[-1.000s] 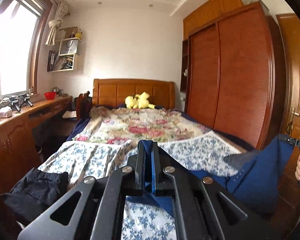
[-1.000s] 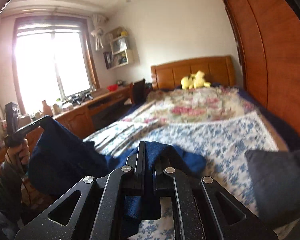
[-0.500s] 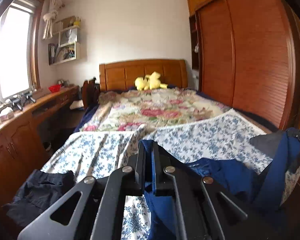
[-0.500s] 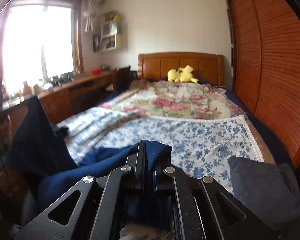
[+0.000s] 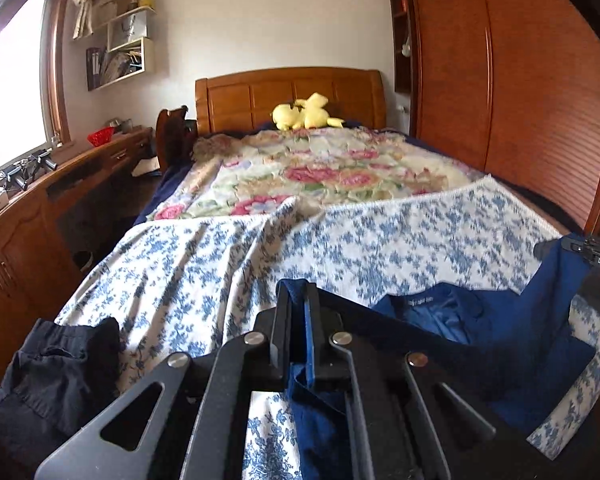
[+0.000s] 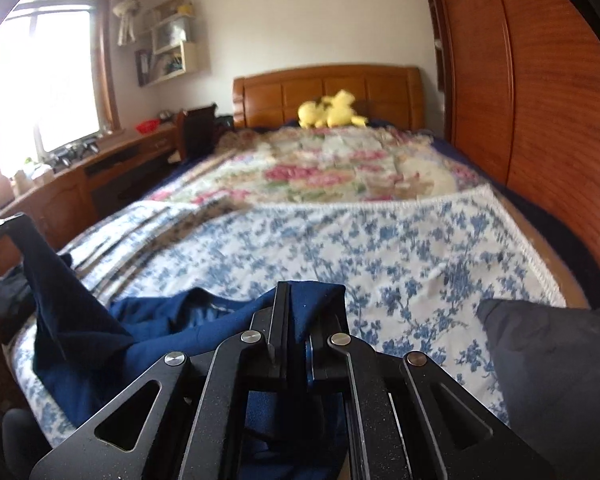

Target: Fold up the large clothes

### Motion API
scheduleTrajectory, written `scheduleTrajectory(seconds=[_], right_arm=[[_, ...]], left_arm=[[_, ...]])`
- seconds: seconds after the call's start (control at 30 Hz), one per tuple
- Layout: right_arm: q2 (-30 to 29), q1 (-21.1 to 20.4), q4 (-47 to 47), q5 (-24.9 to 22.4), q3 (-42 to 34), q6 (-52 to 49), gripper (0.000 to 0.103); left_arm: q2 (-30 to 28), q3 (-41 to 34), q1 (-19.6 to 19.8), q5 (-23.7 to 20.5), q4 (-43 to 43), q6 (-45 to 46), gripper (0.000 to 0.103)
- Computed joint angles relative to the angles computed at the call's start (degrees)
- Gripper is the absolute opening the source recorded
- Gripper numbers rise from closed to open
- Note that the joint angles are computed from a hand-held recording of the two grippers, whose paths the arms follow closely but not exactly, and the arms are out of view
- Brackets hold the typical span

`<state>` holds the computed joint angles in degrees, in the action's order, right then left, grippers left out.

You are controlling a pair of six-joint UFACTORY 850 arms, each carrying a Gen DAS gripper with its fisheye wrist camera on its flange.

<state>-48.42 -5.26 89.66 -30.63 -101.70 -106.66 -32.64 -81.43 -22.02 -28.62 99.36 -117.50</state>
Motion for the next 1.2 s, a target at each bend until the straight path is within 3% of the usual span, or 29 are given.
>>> scheduleTrajectory(seconds=[0.2, 0.27, 0.33, 0.37, 0.53, 0.77, 1.1, 1.2], right_arm=[[-2.03, 0.49, -2.93, 4.14, -0.27, 2.12, 0.008], [-1.44, 0.74, -2.55, 5.99, 1.18, 0.3, 0.016], [0.05, 0.93, 2.57, 7.32, 4.0, -6.2, 0.044], [0.76, 0.96, 5.49, 7.55, 5.3, -9.78, 0.048], [2.63, 1.3, 2.11, 5.21, 7.82, -9.03, 0.05], [3.19, 3.86, -3.88, 2.91, 9.93, -6.79, 0.05], [0.9, 7.33, -16.43, 5.61, 10.76, 0.87, 0.05], [-0.46, 8.52, -29.5, 8.3, 9.42, 10.99, 0.049]], left_arm=[[-1.1, 0.41, -0.29, 1.76, -0.5, -0.24, 0.007], [-1.25, 0.71, -1.32, -0.16, -1.35, 0.78, 0.011], [-1.33, 1.28, -2.75, -3.29, 0.13, 0.74, 0.025], [-1.26, 1.62, -3.12, -3.55, 1.14, -0.14, 0.027], [-0.82, 2.81, -3.71, -0.71, 6.13, -5.13, 0.034], [-3.17, 4.09, -3.87, 2.28, 21.08, -22.48, 0.034], [-4.35, 7.47, -3.15, 1.25, 30.65, -34.8, 0.034], [-4.1, 8.5, -2.93, 0.33, 31.39, -35.53, 0.034]])
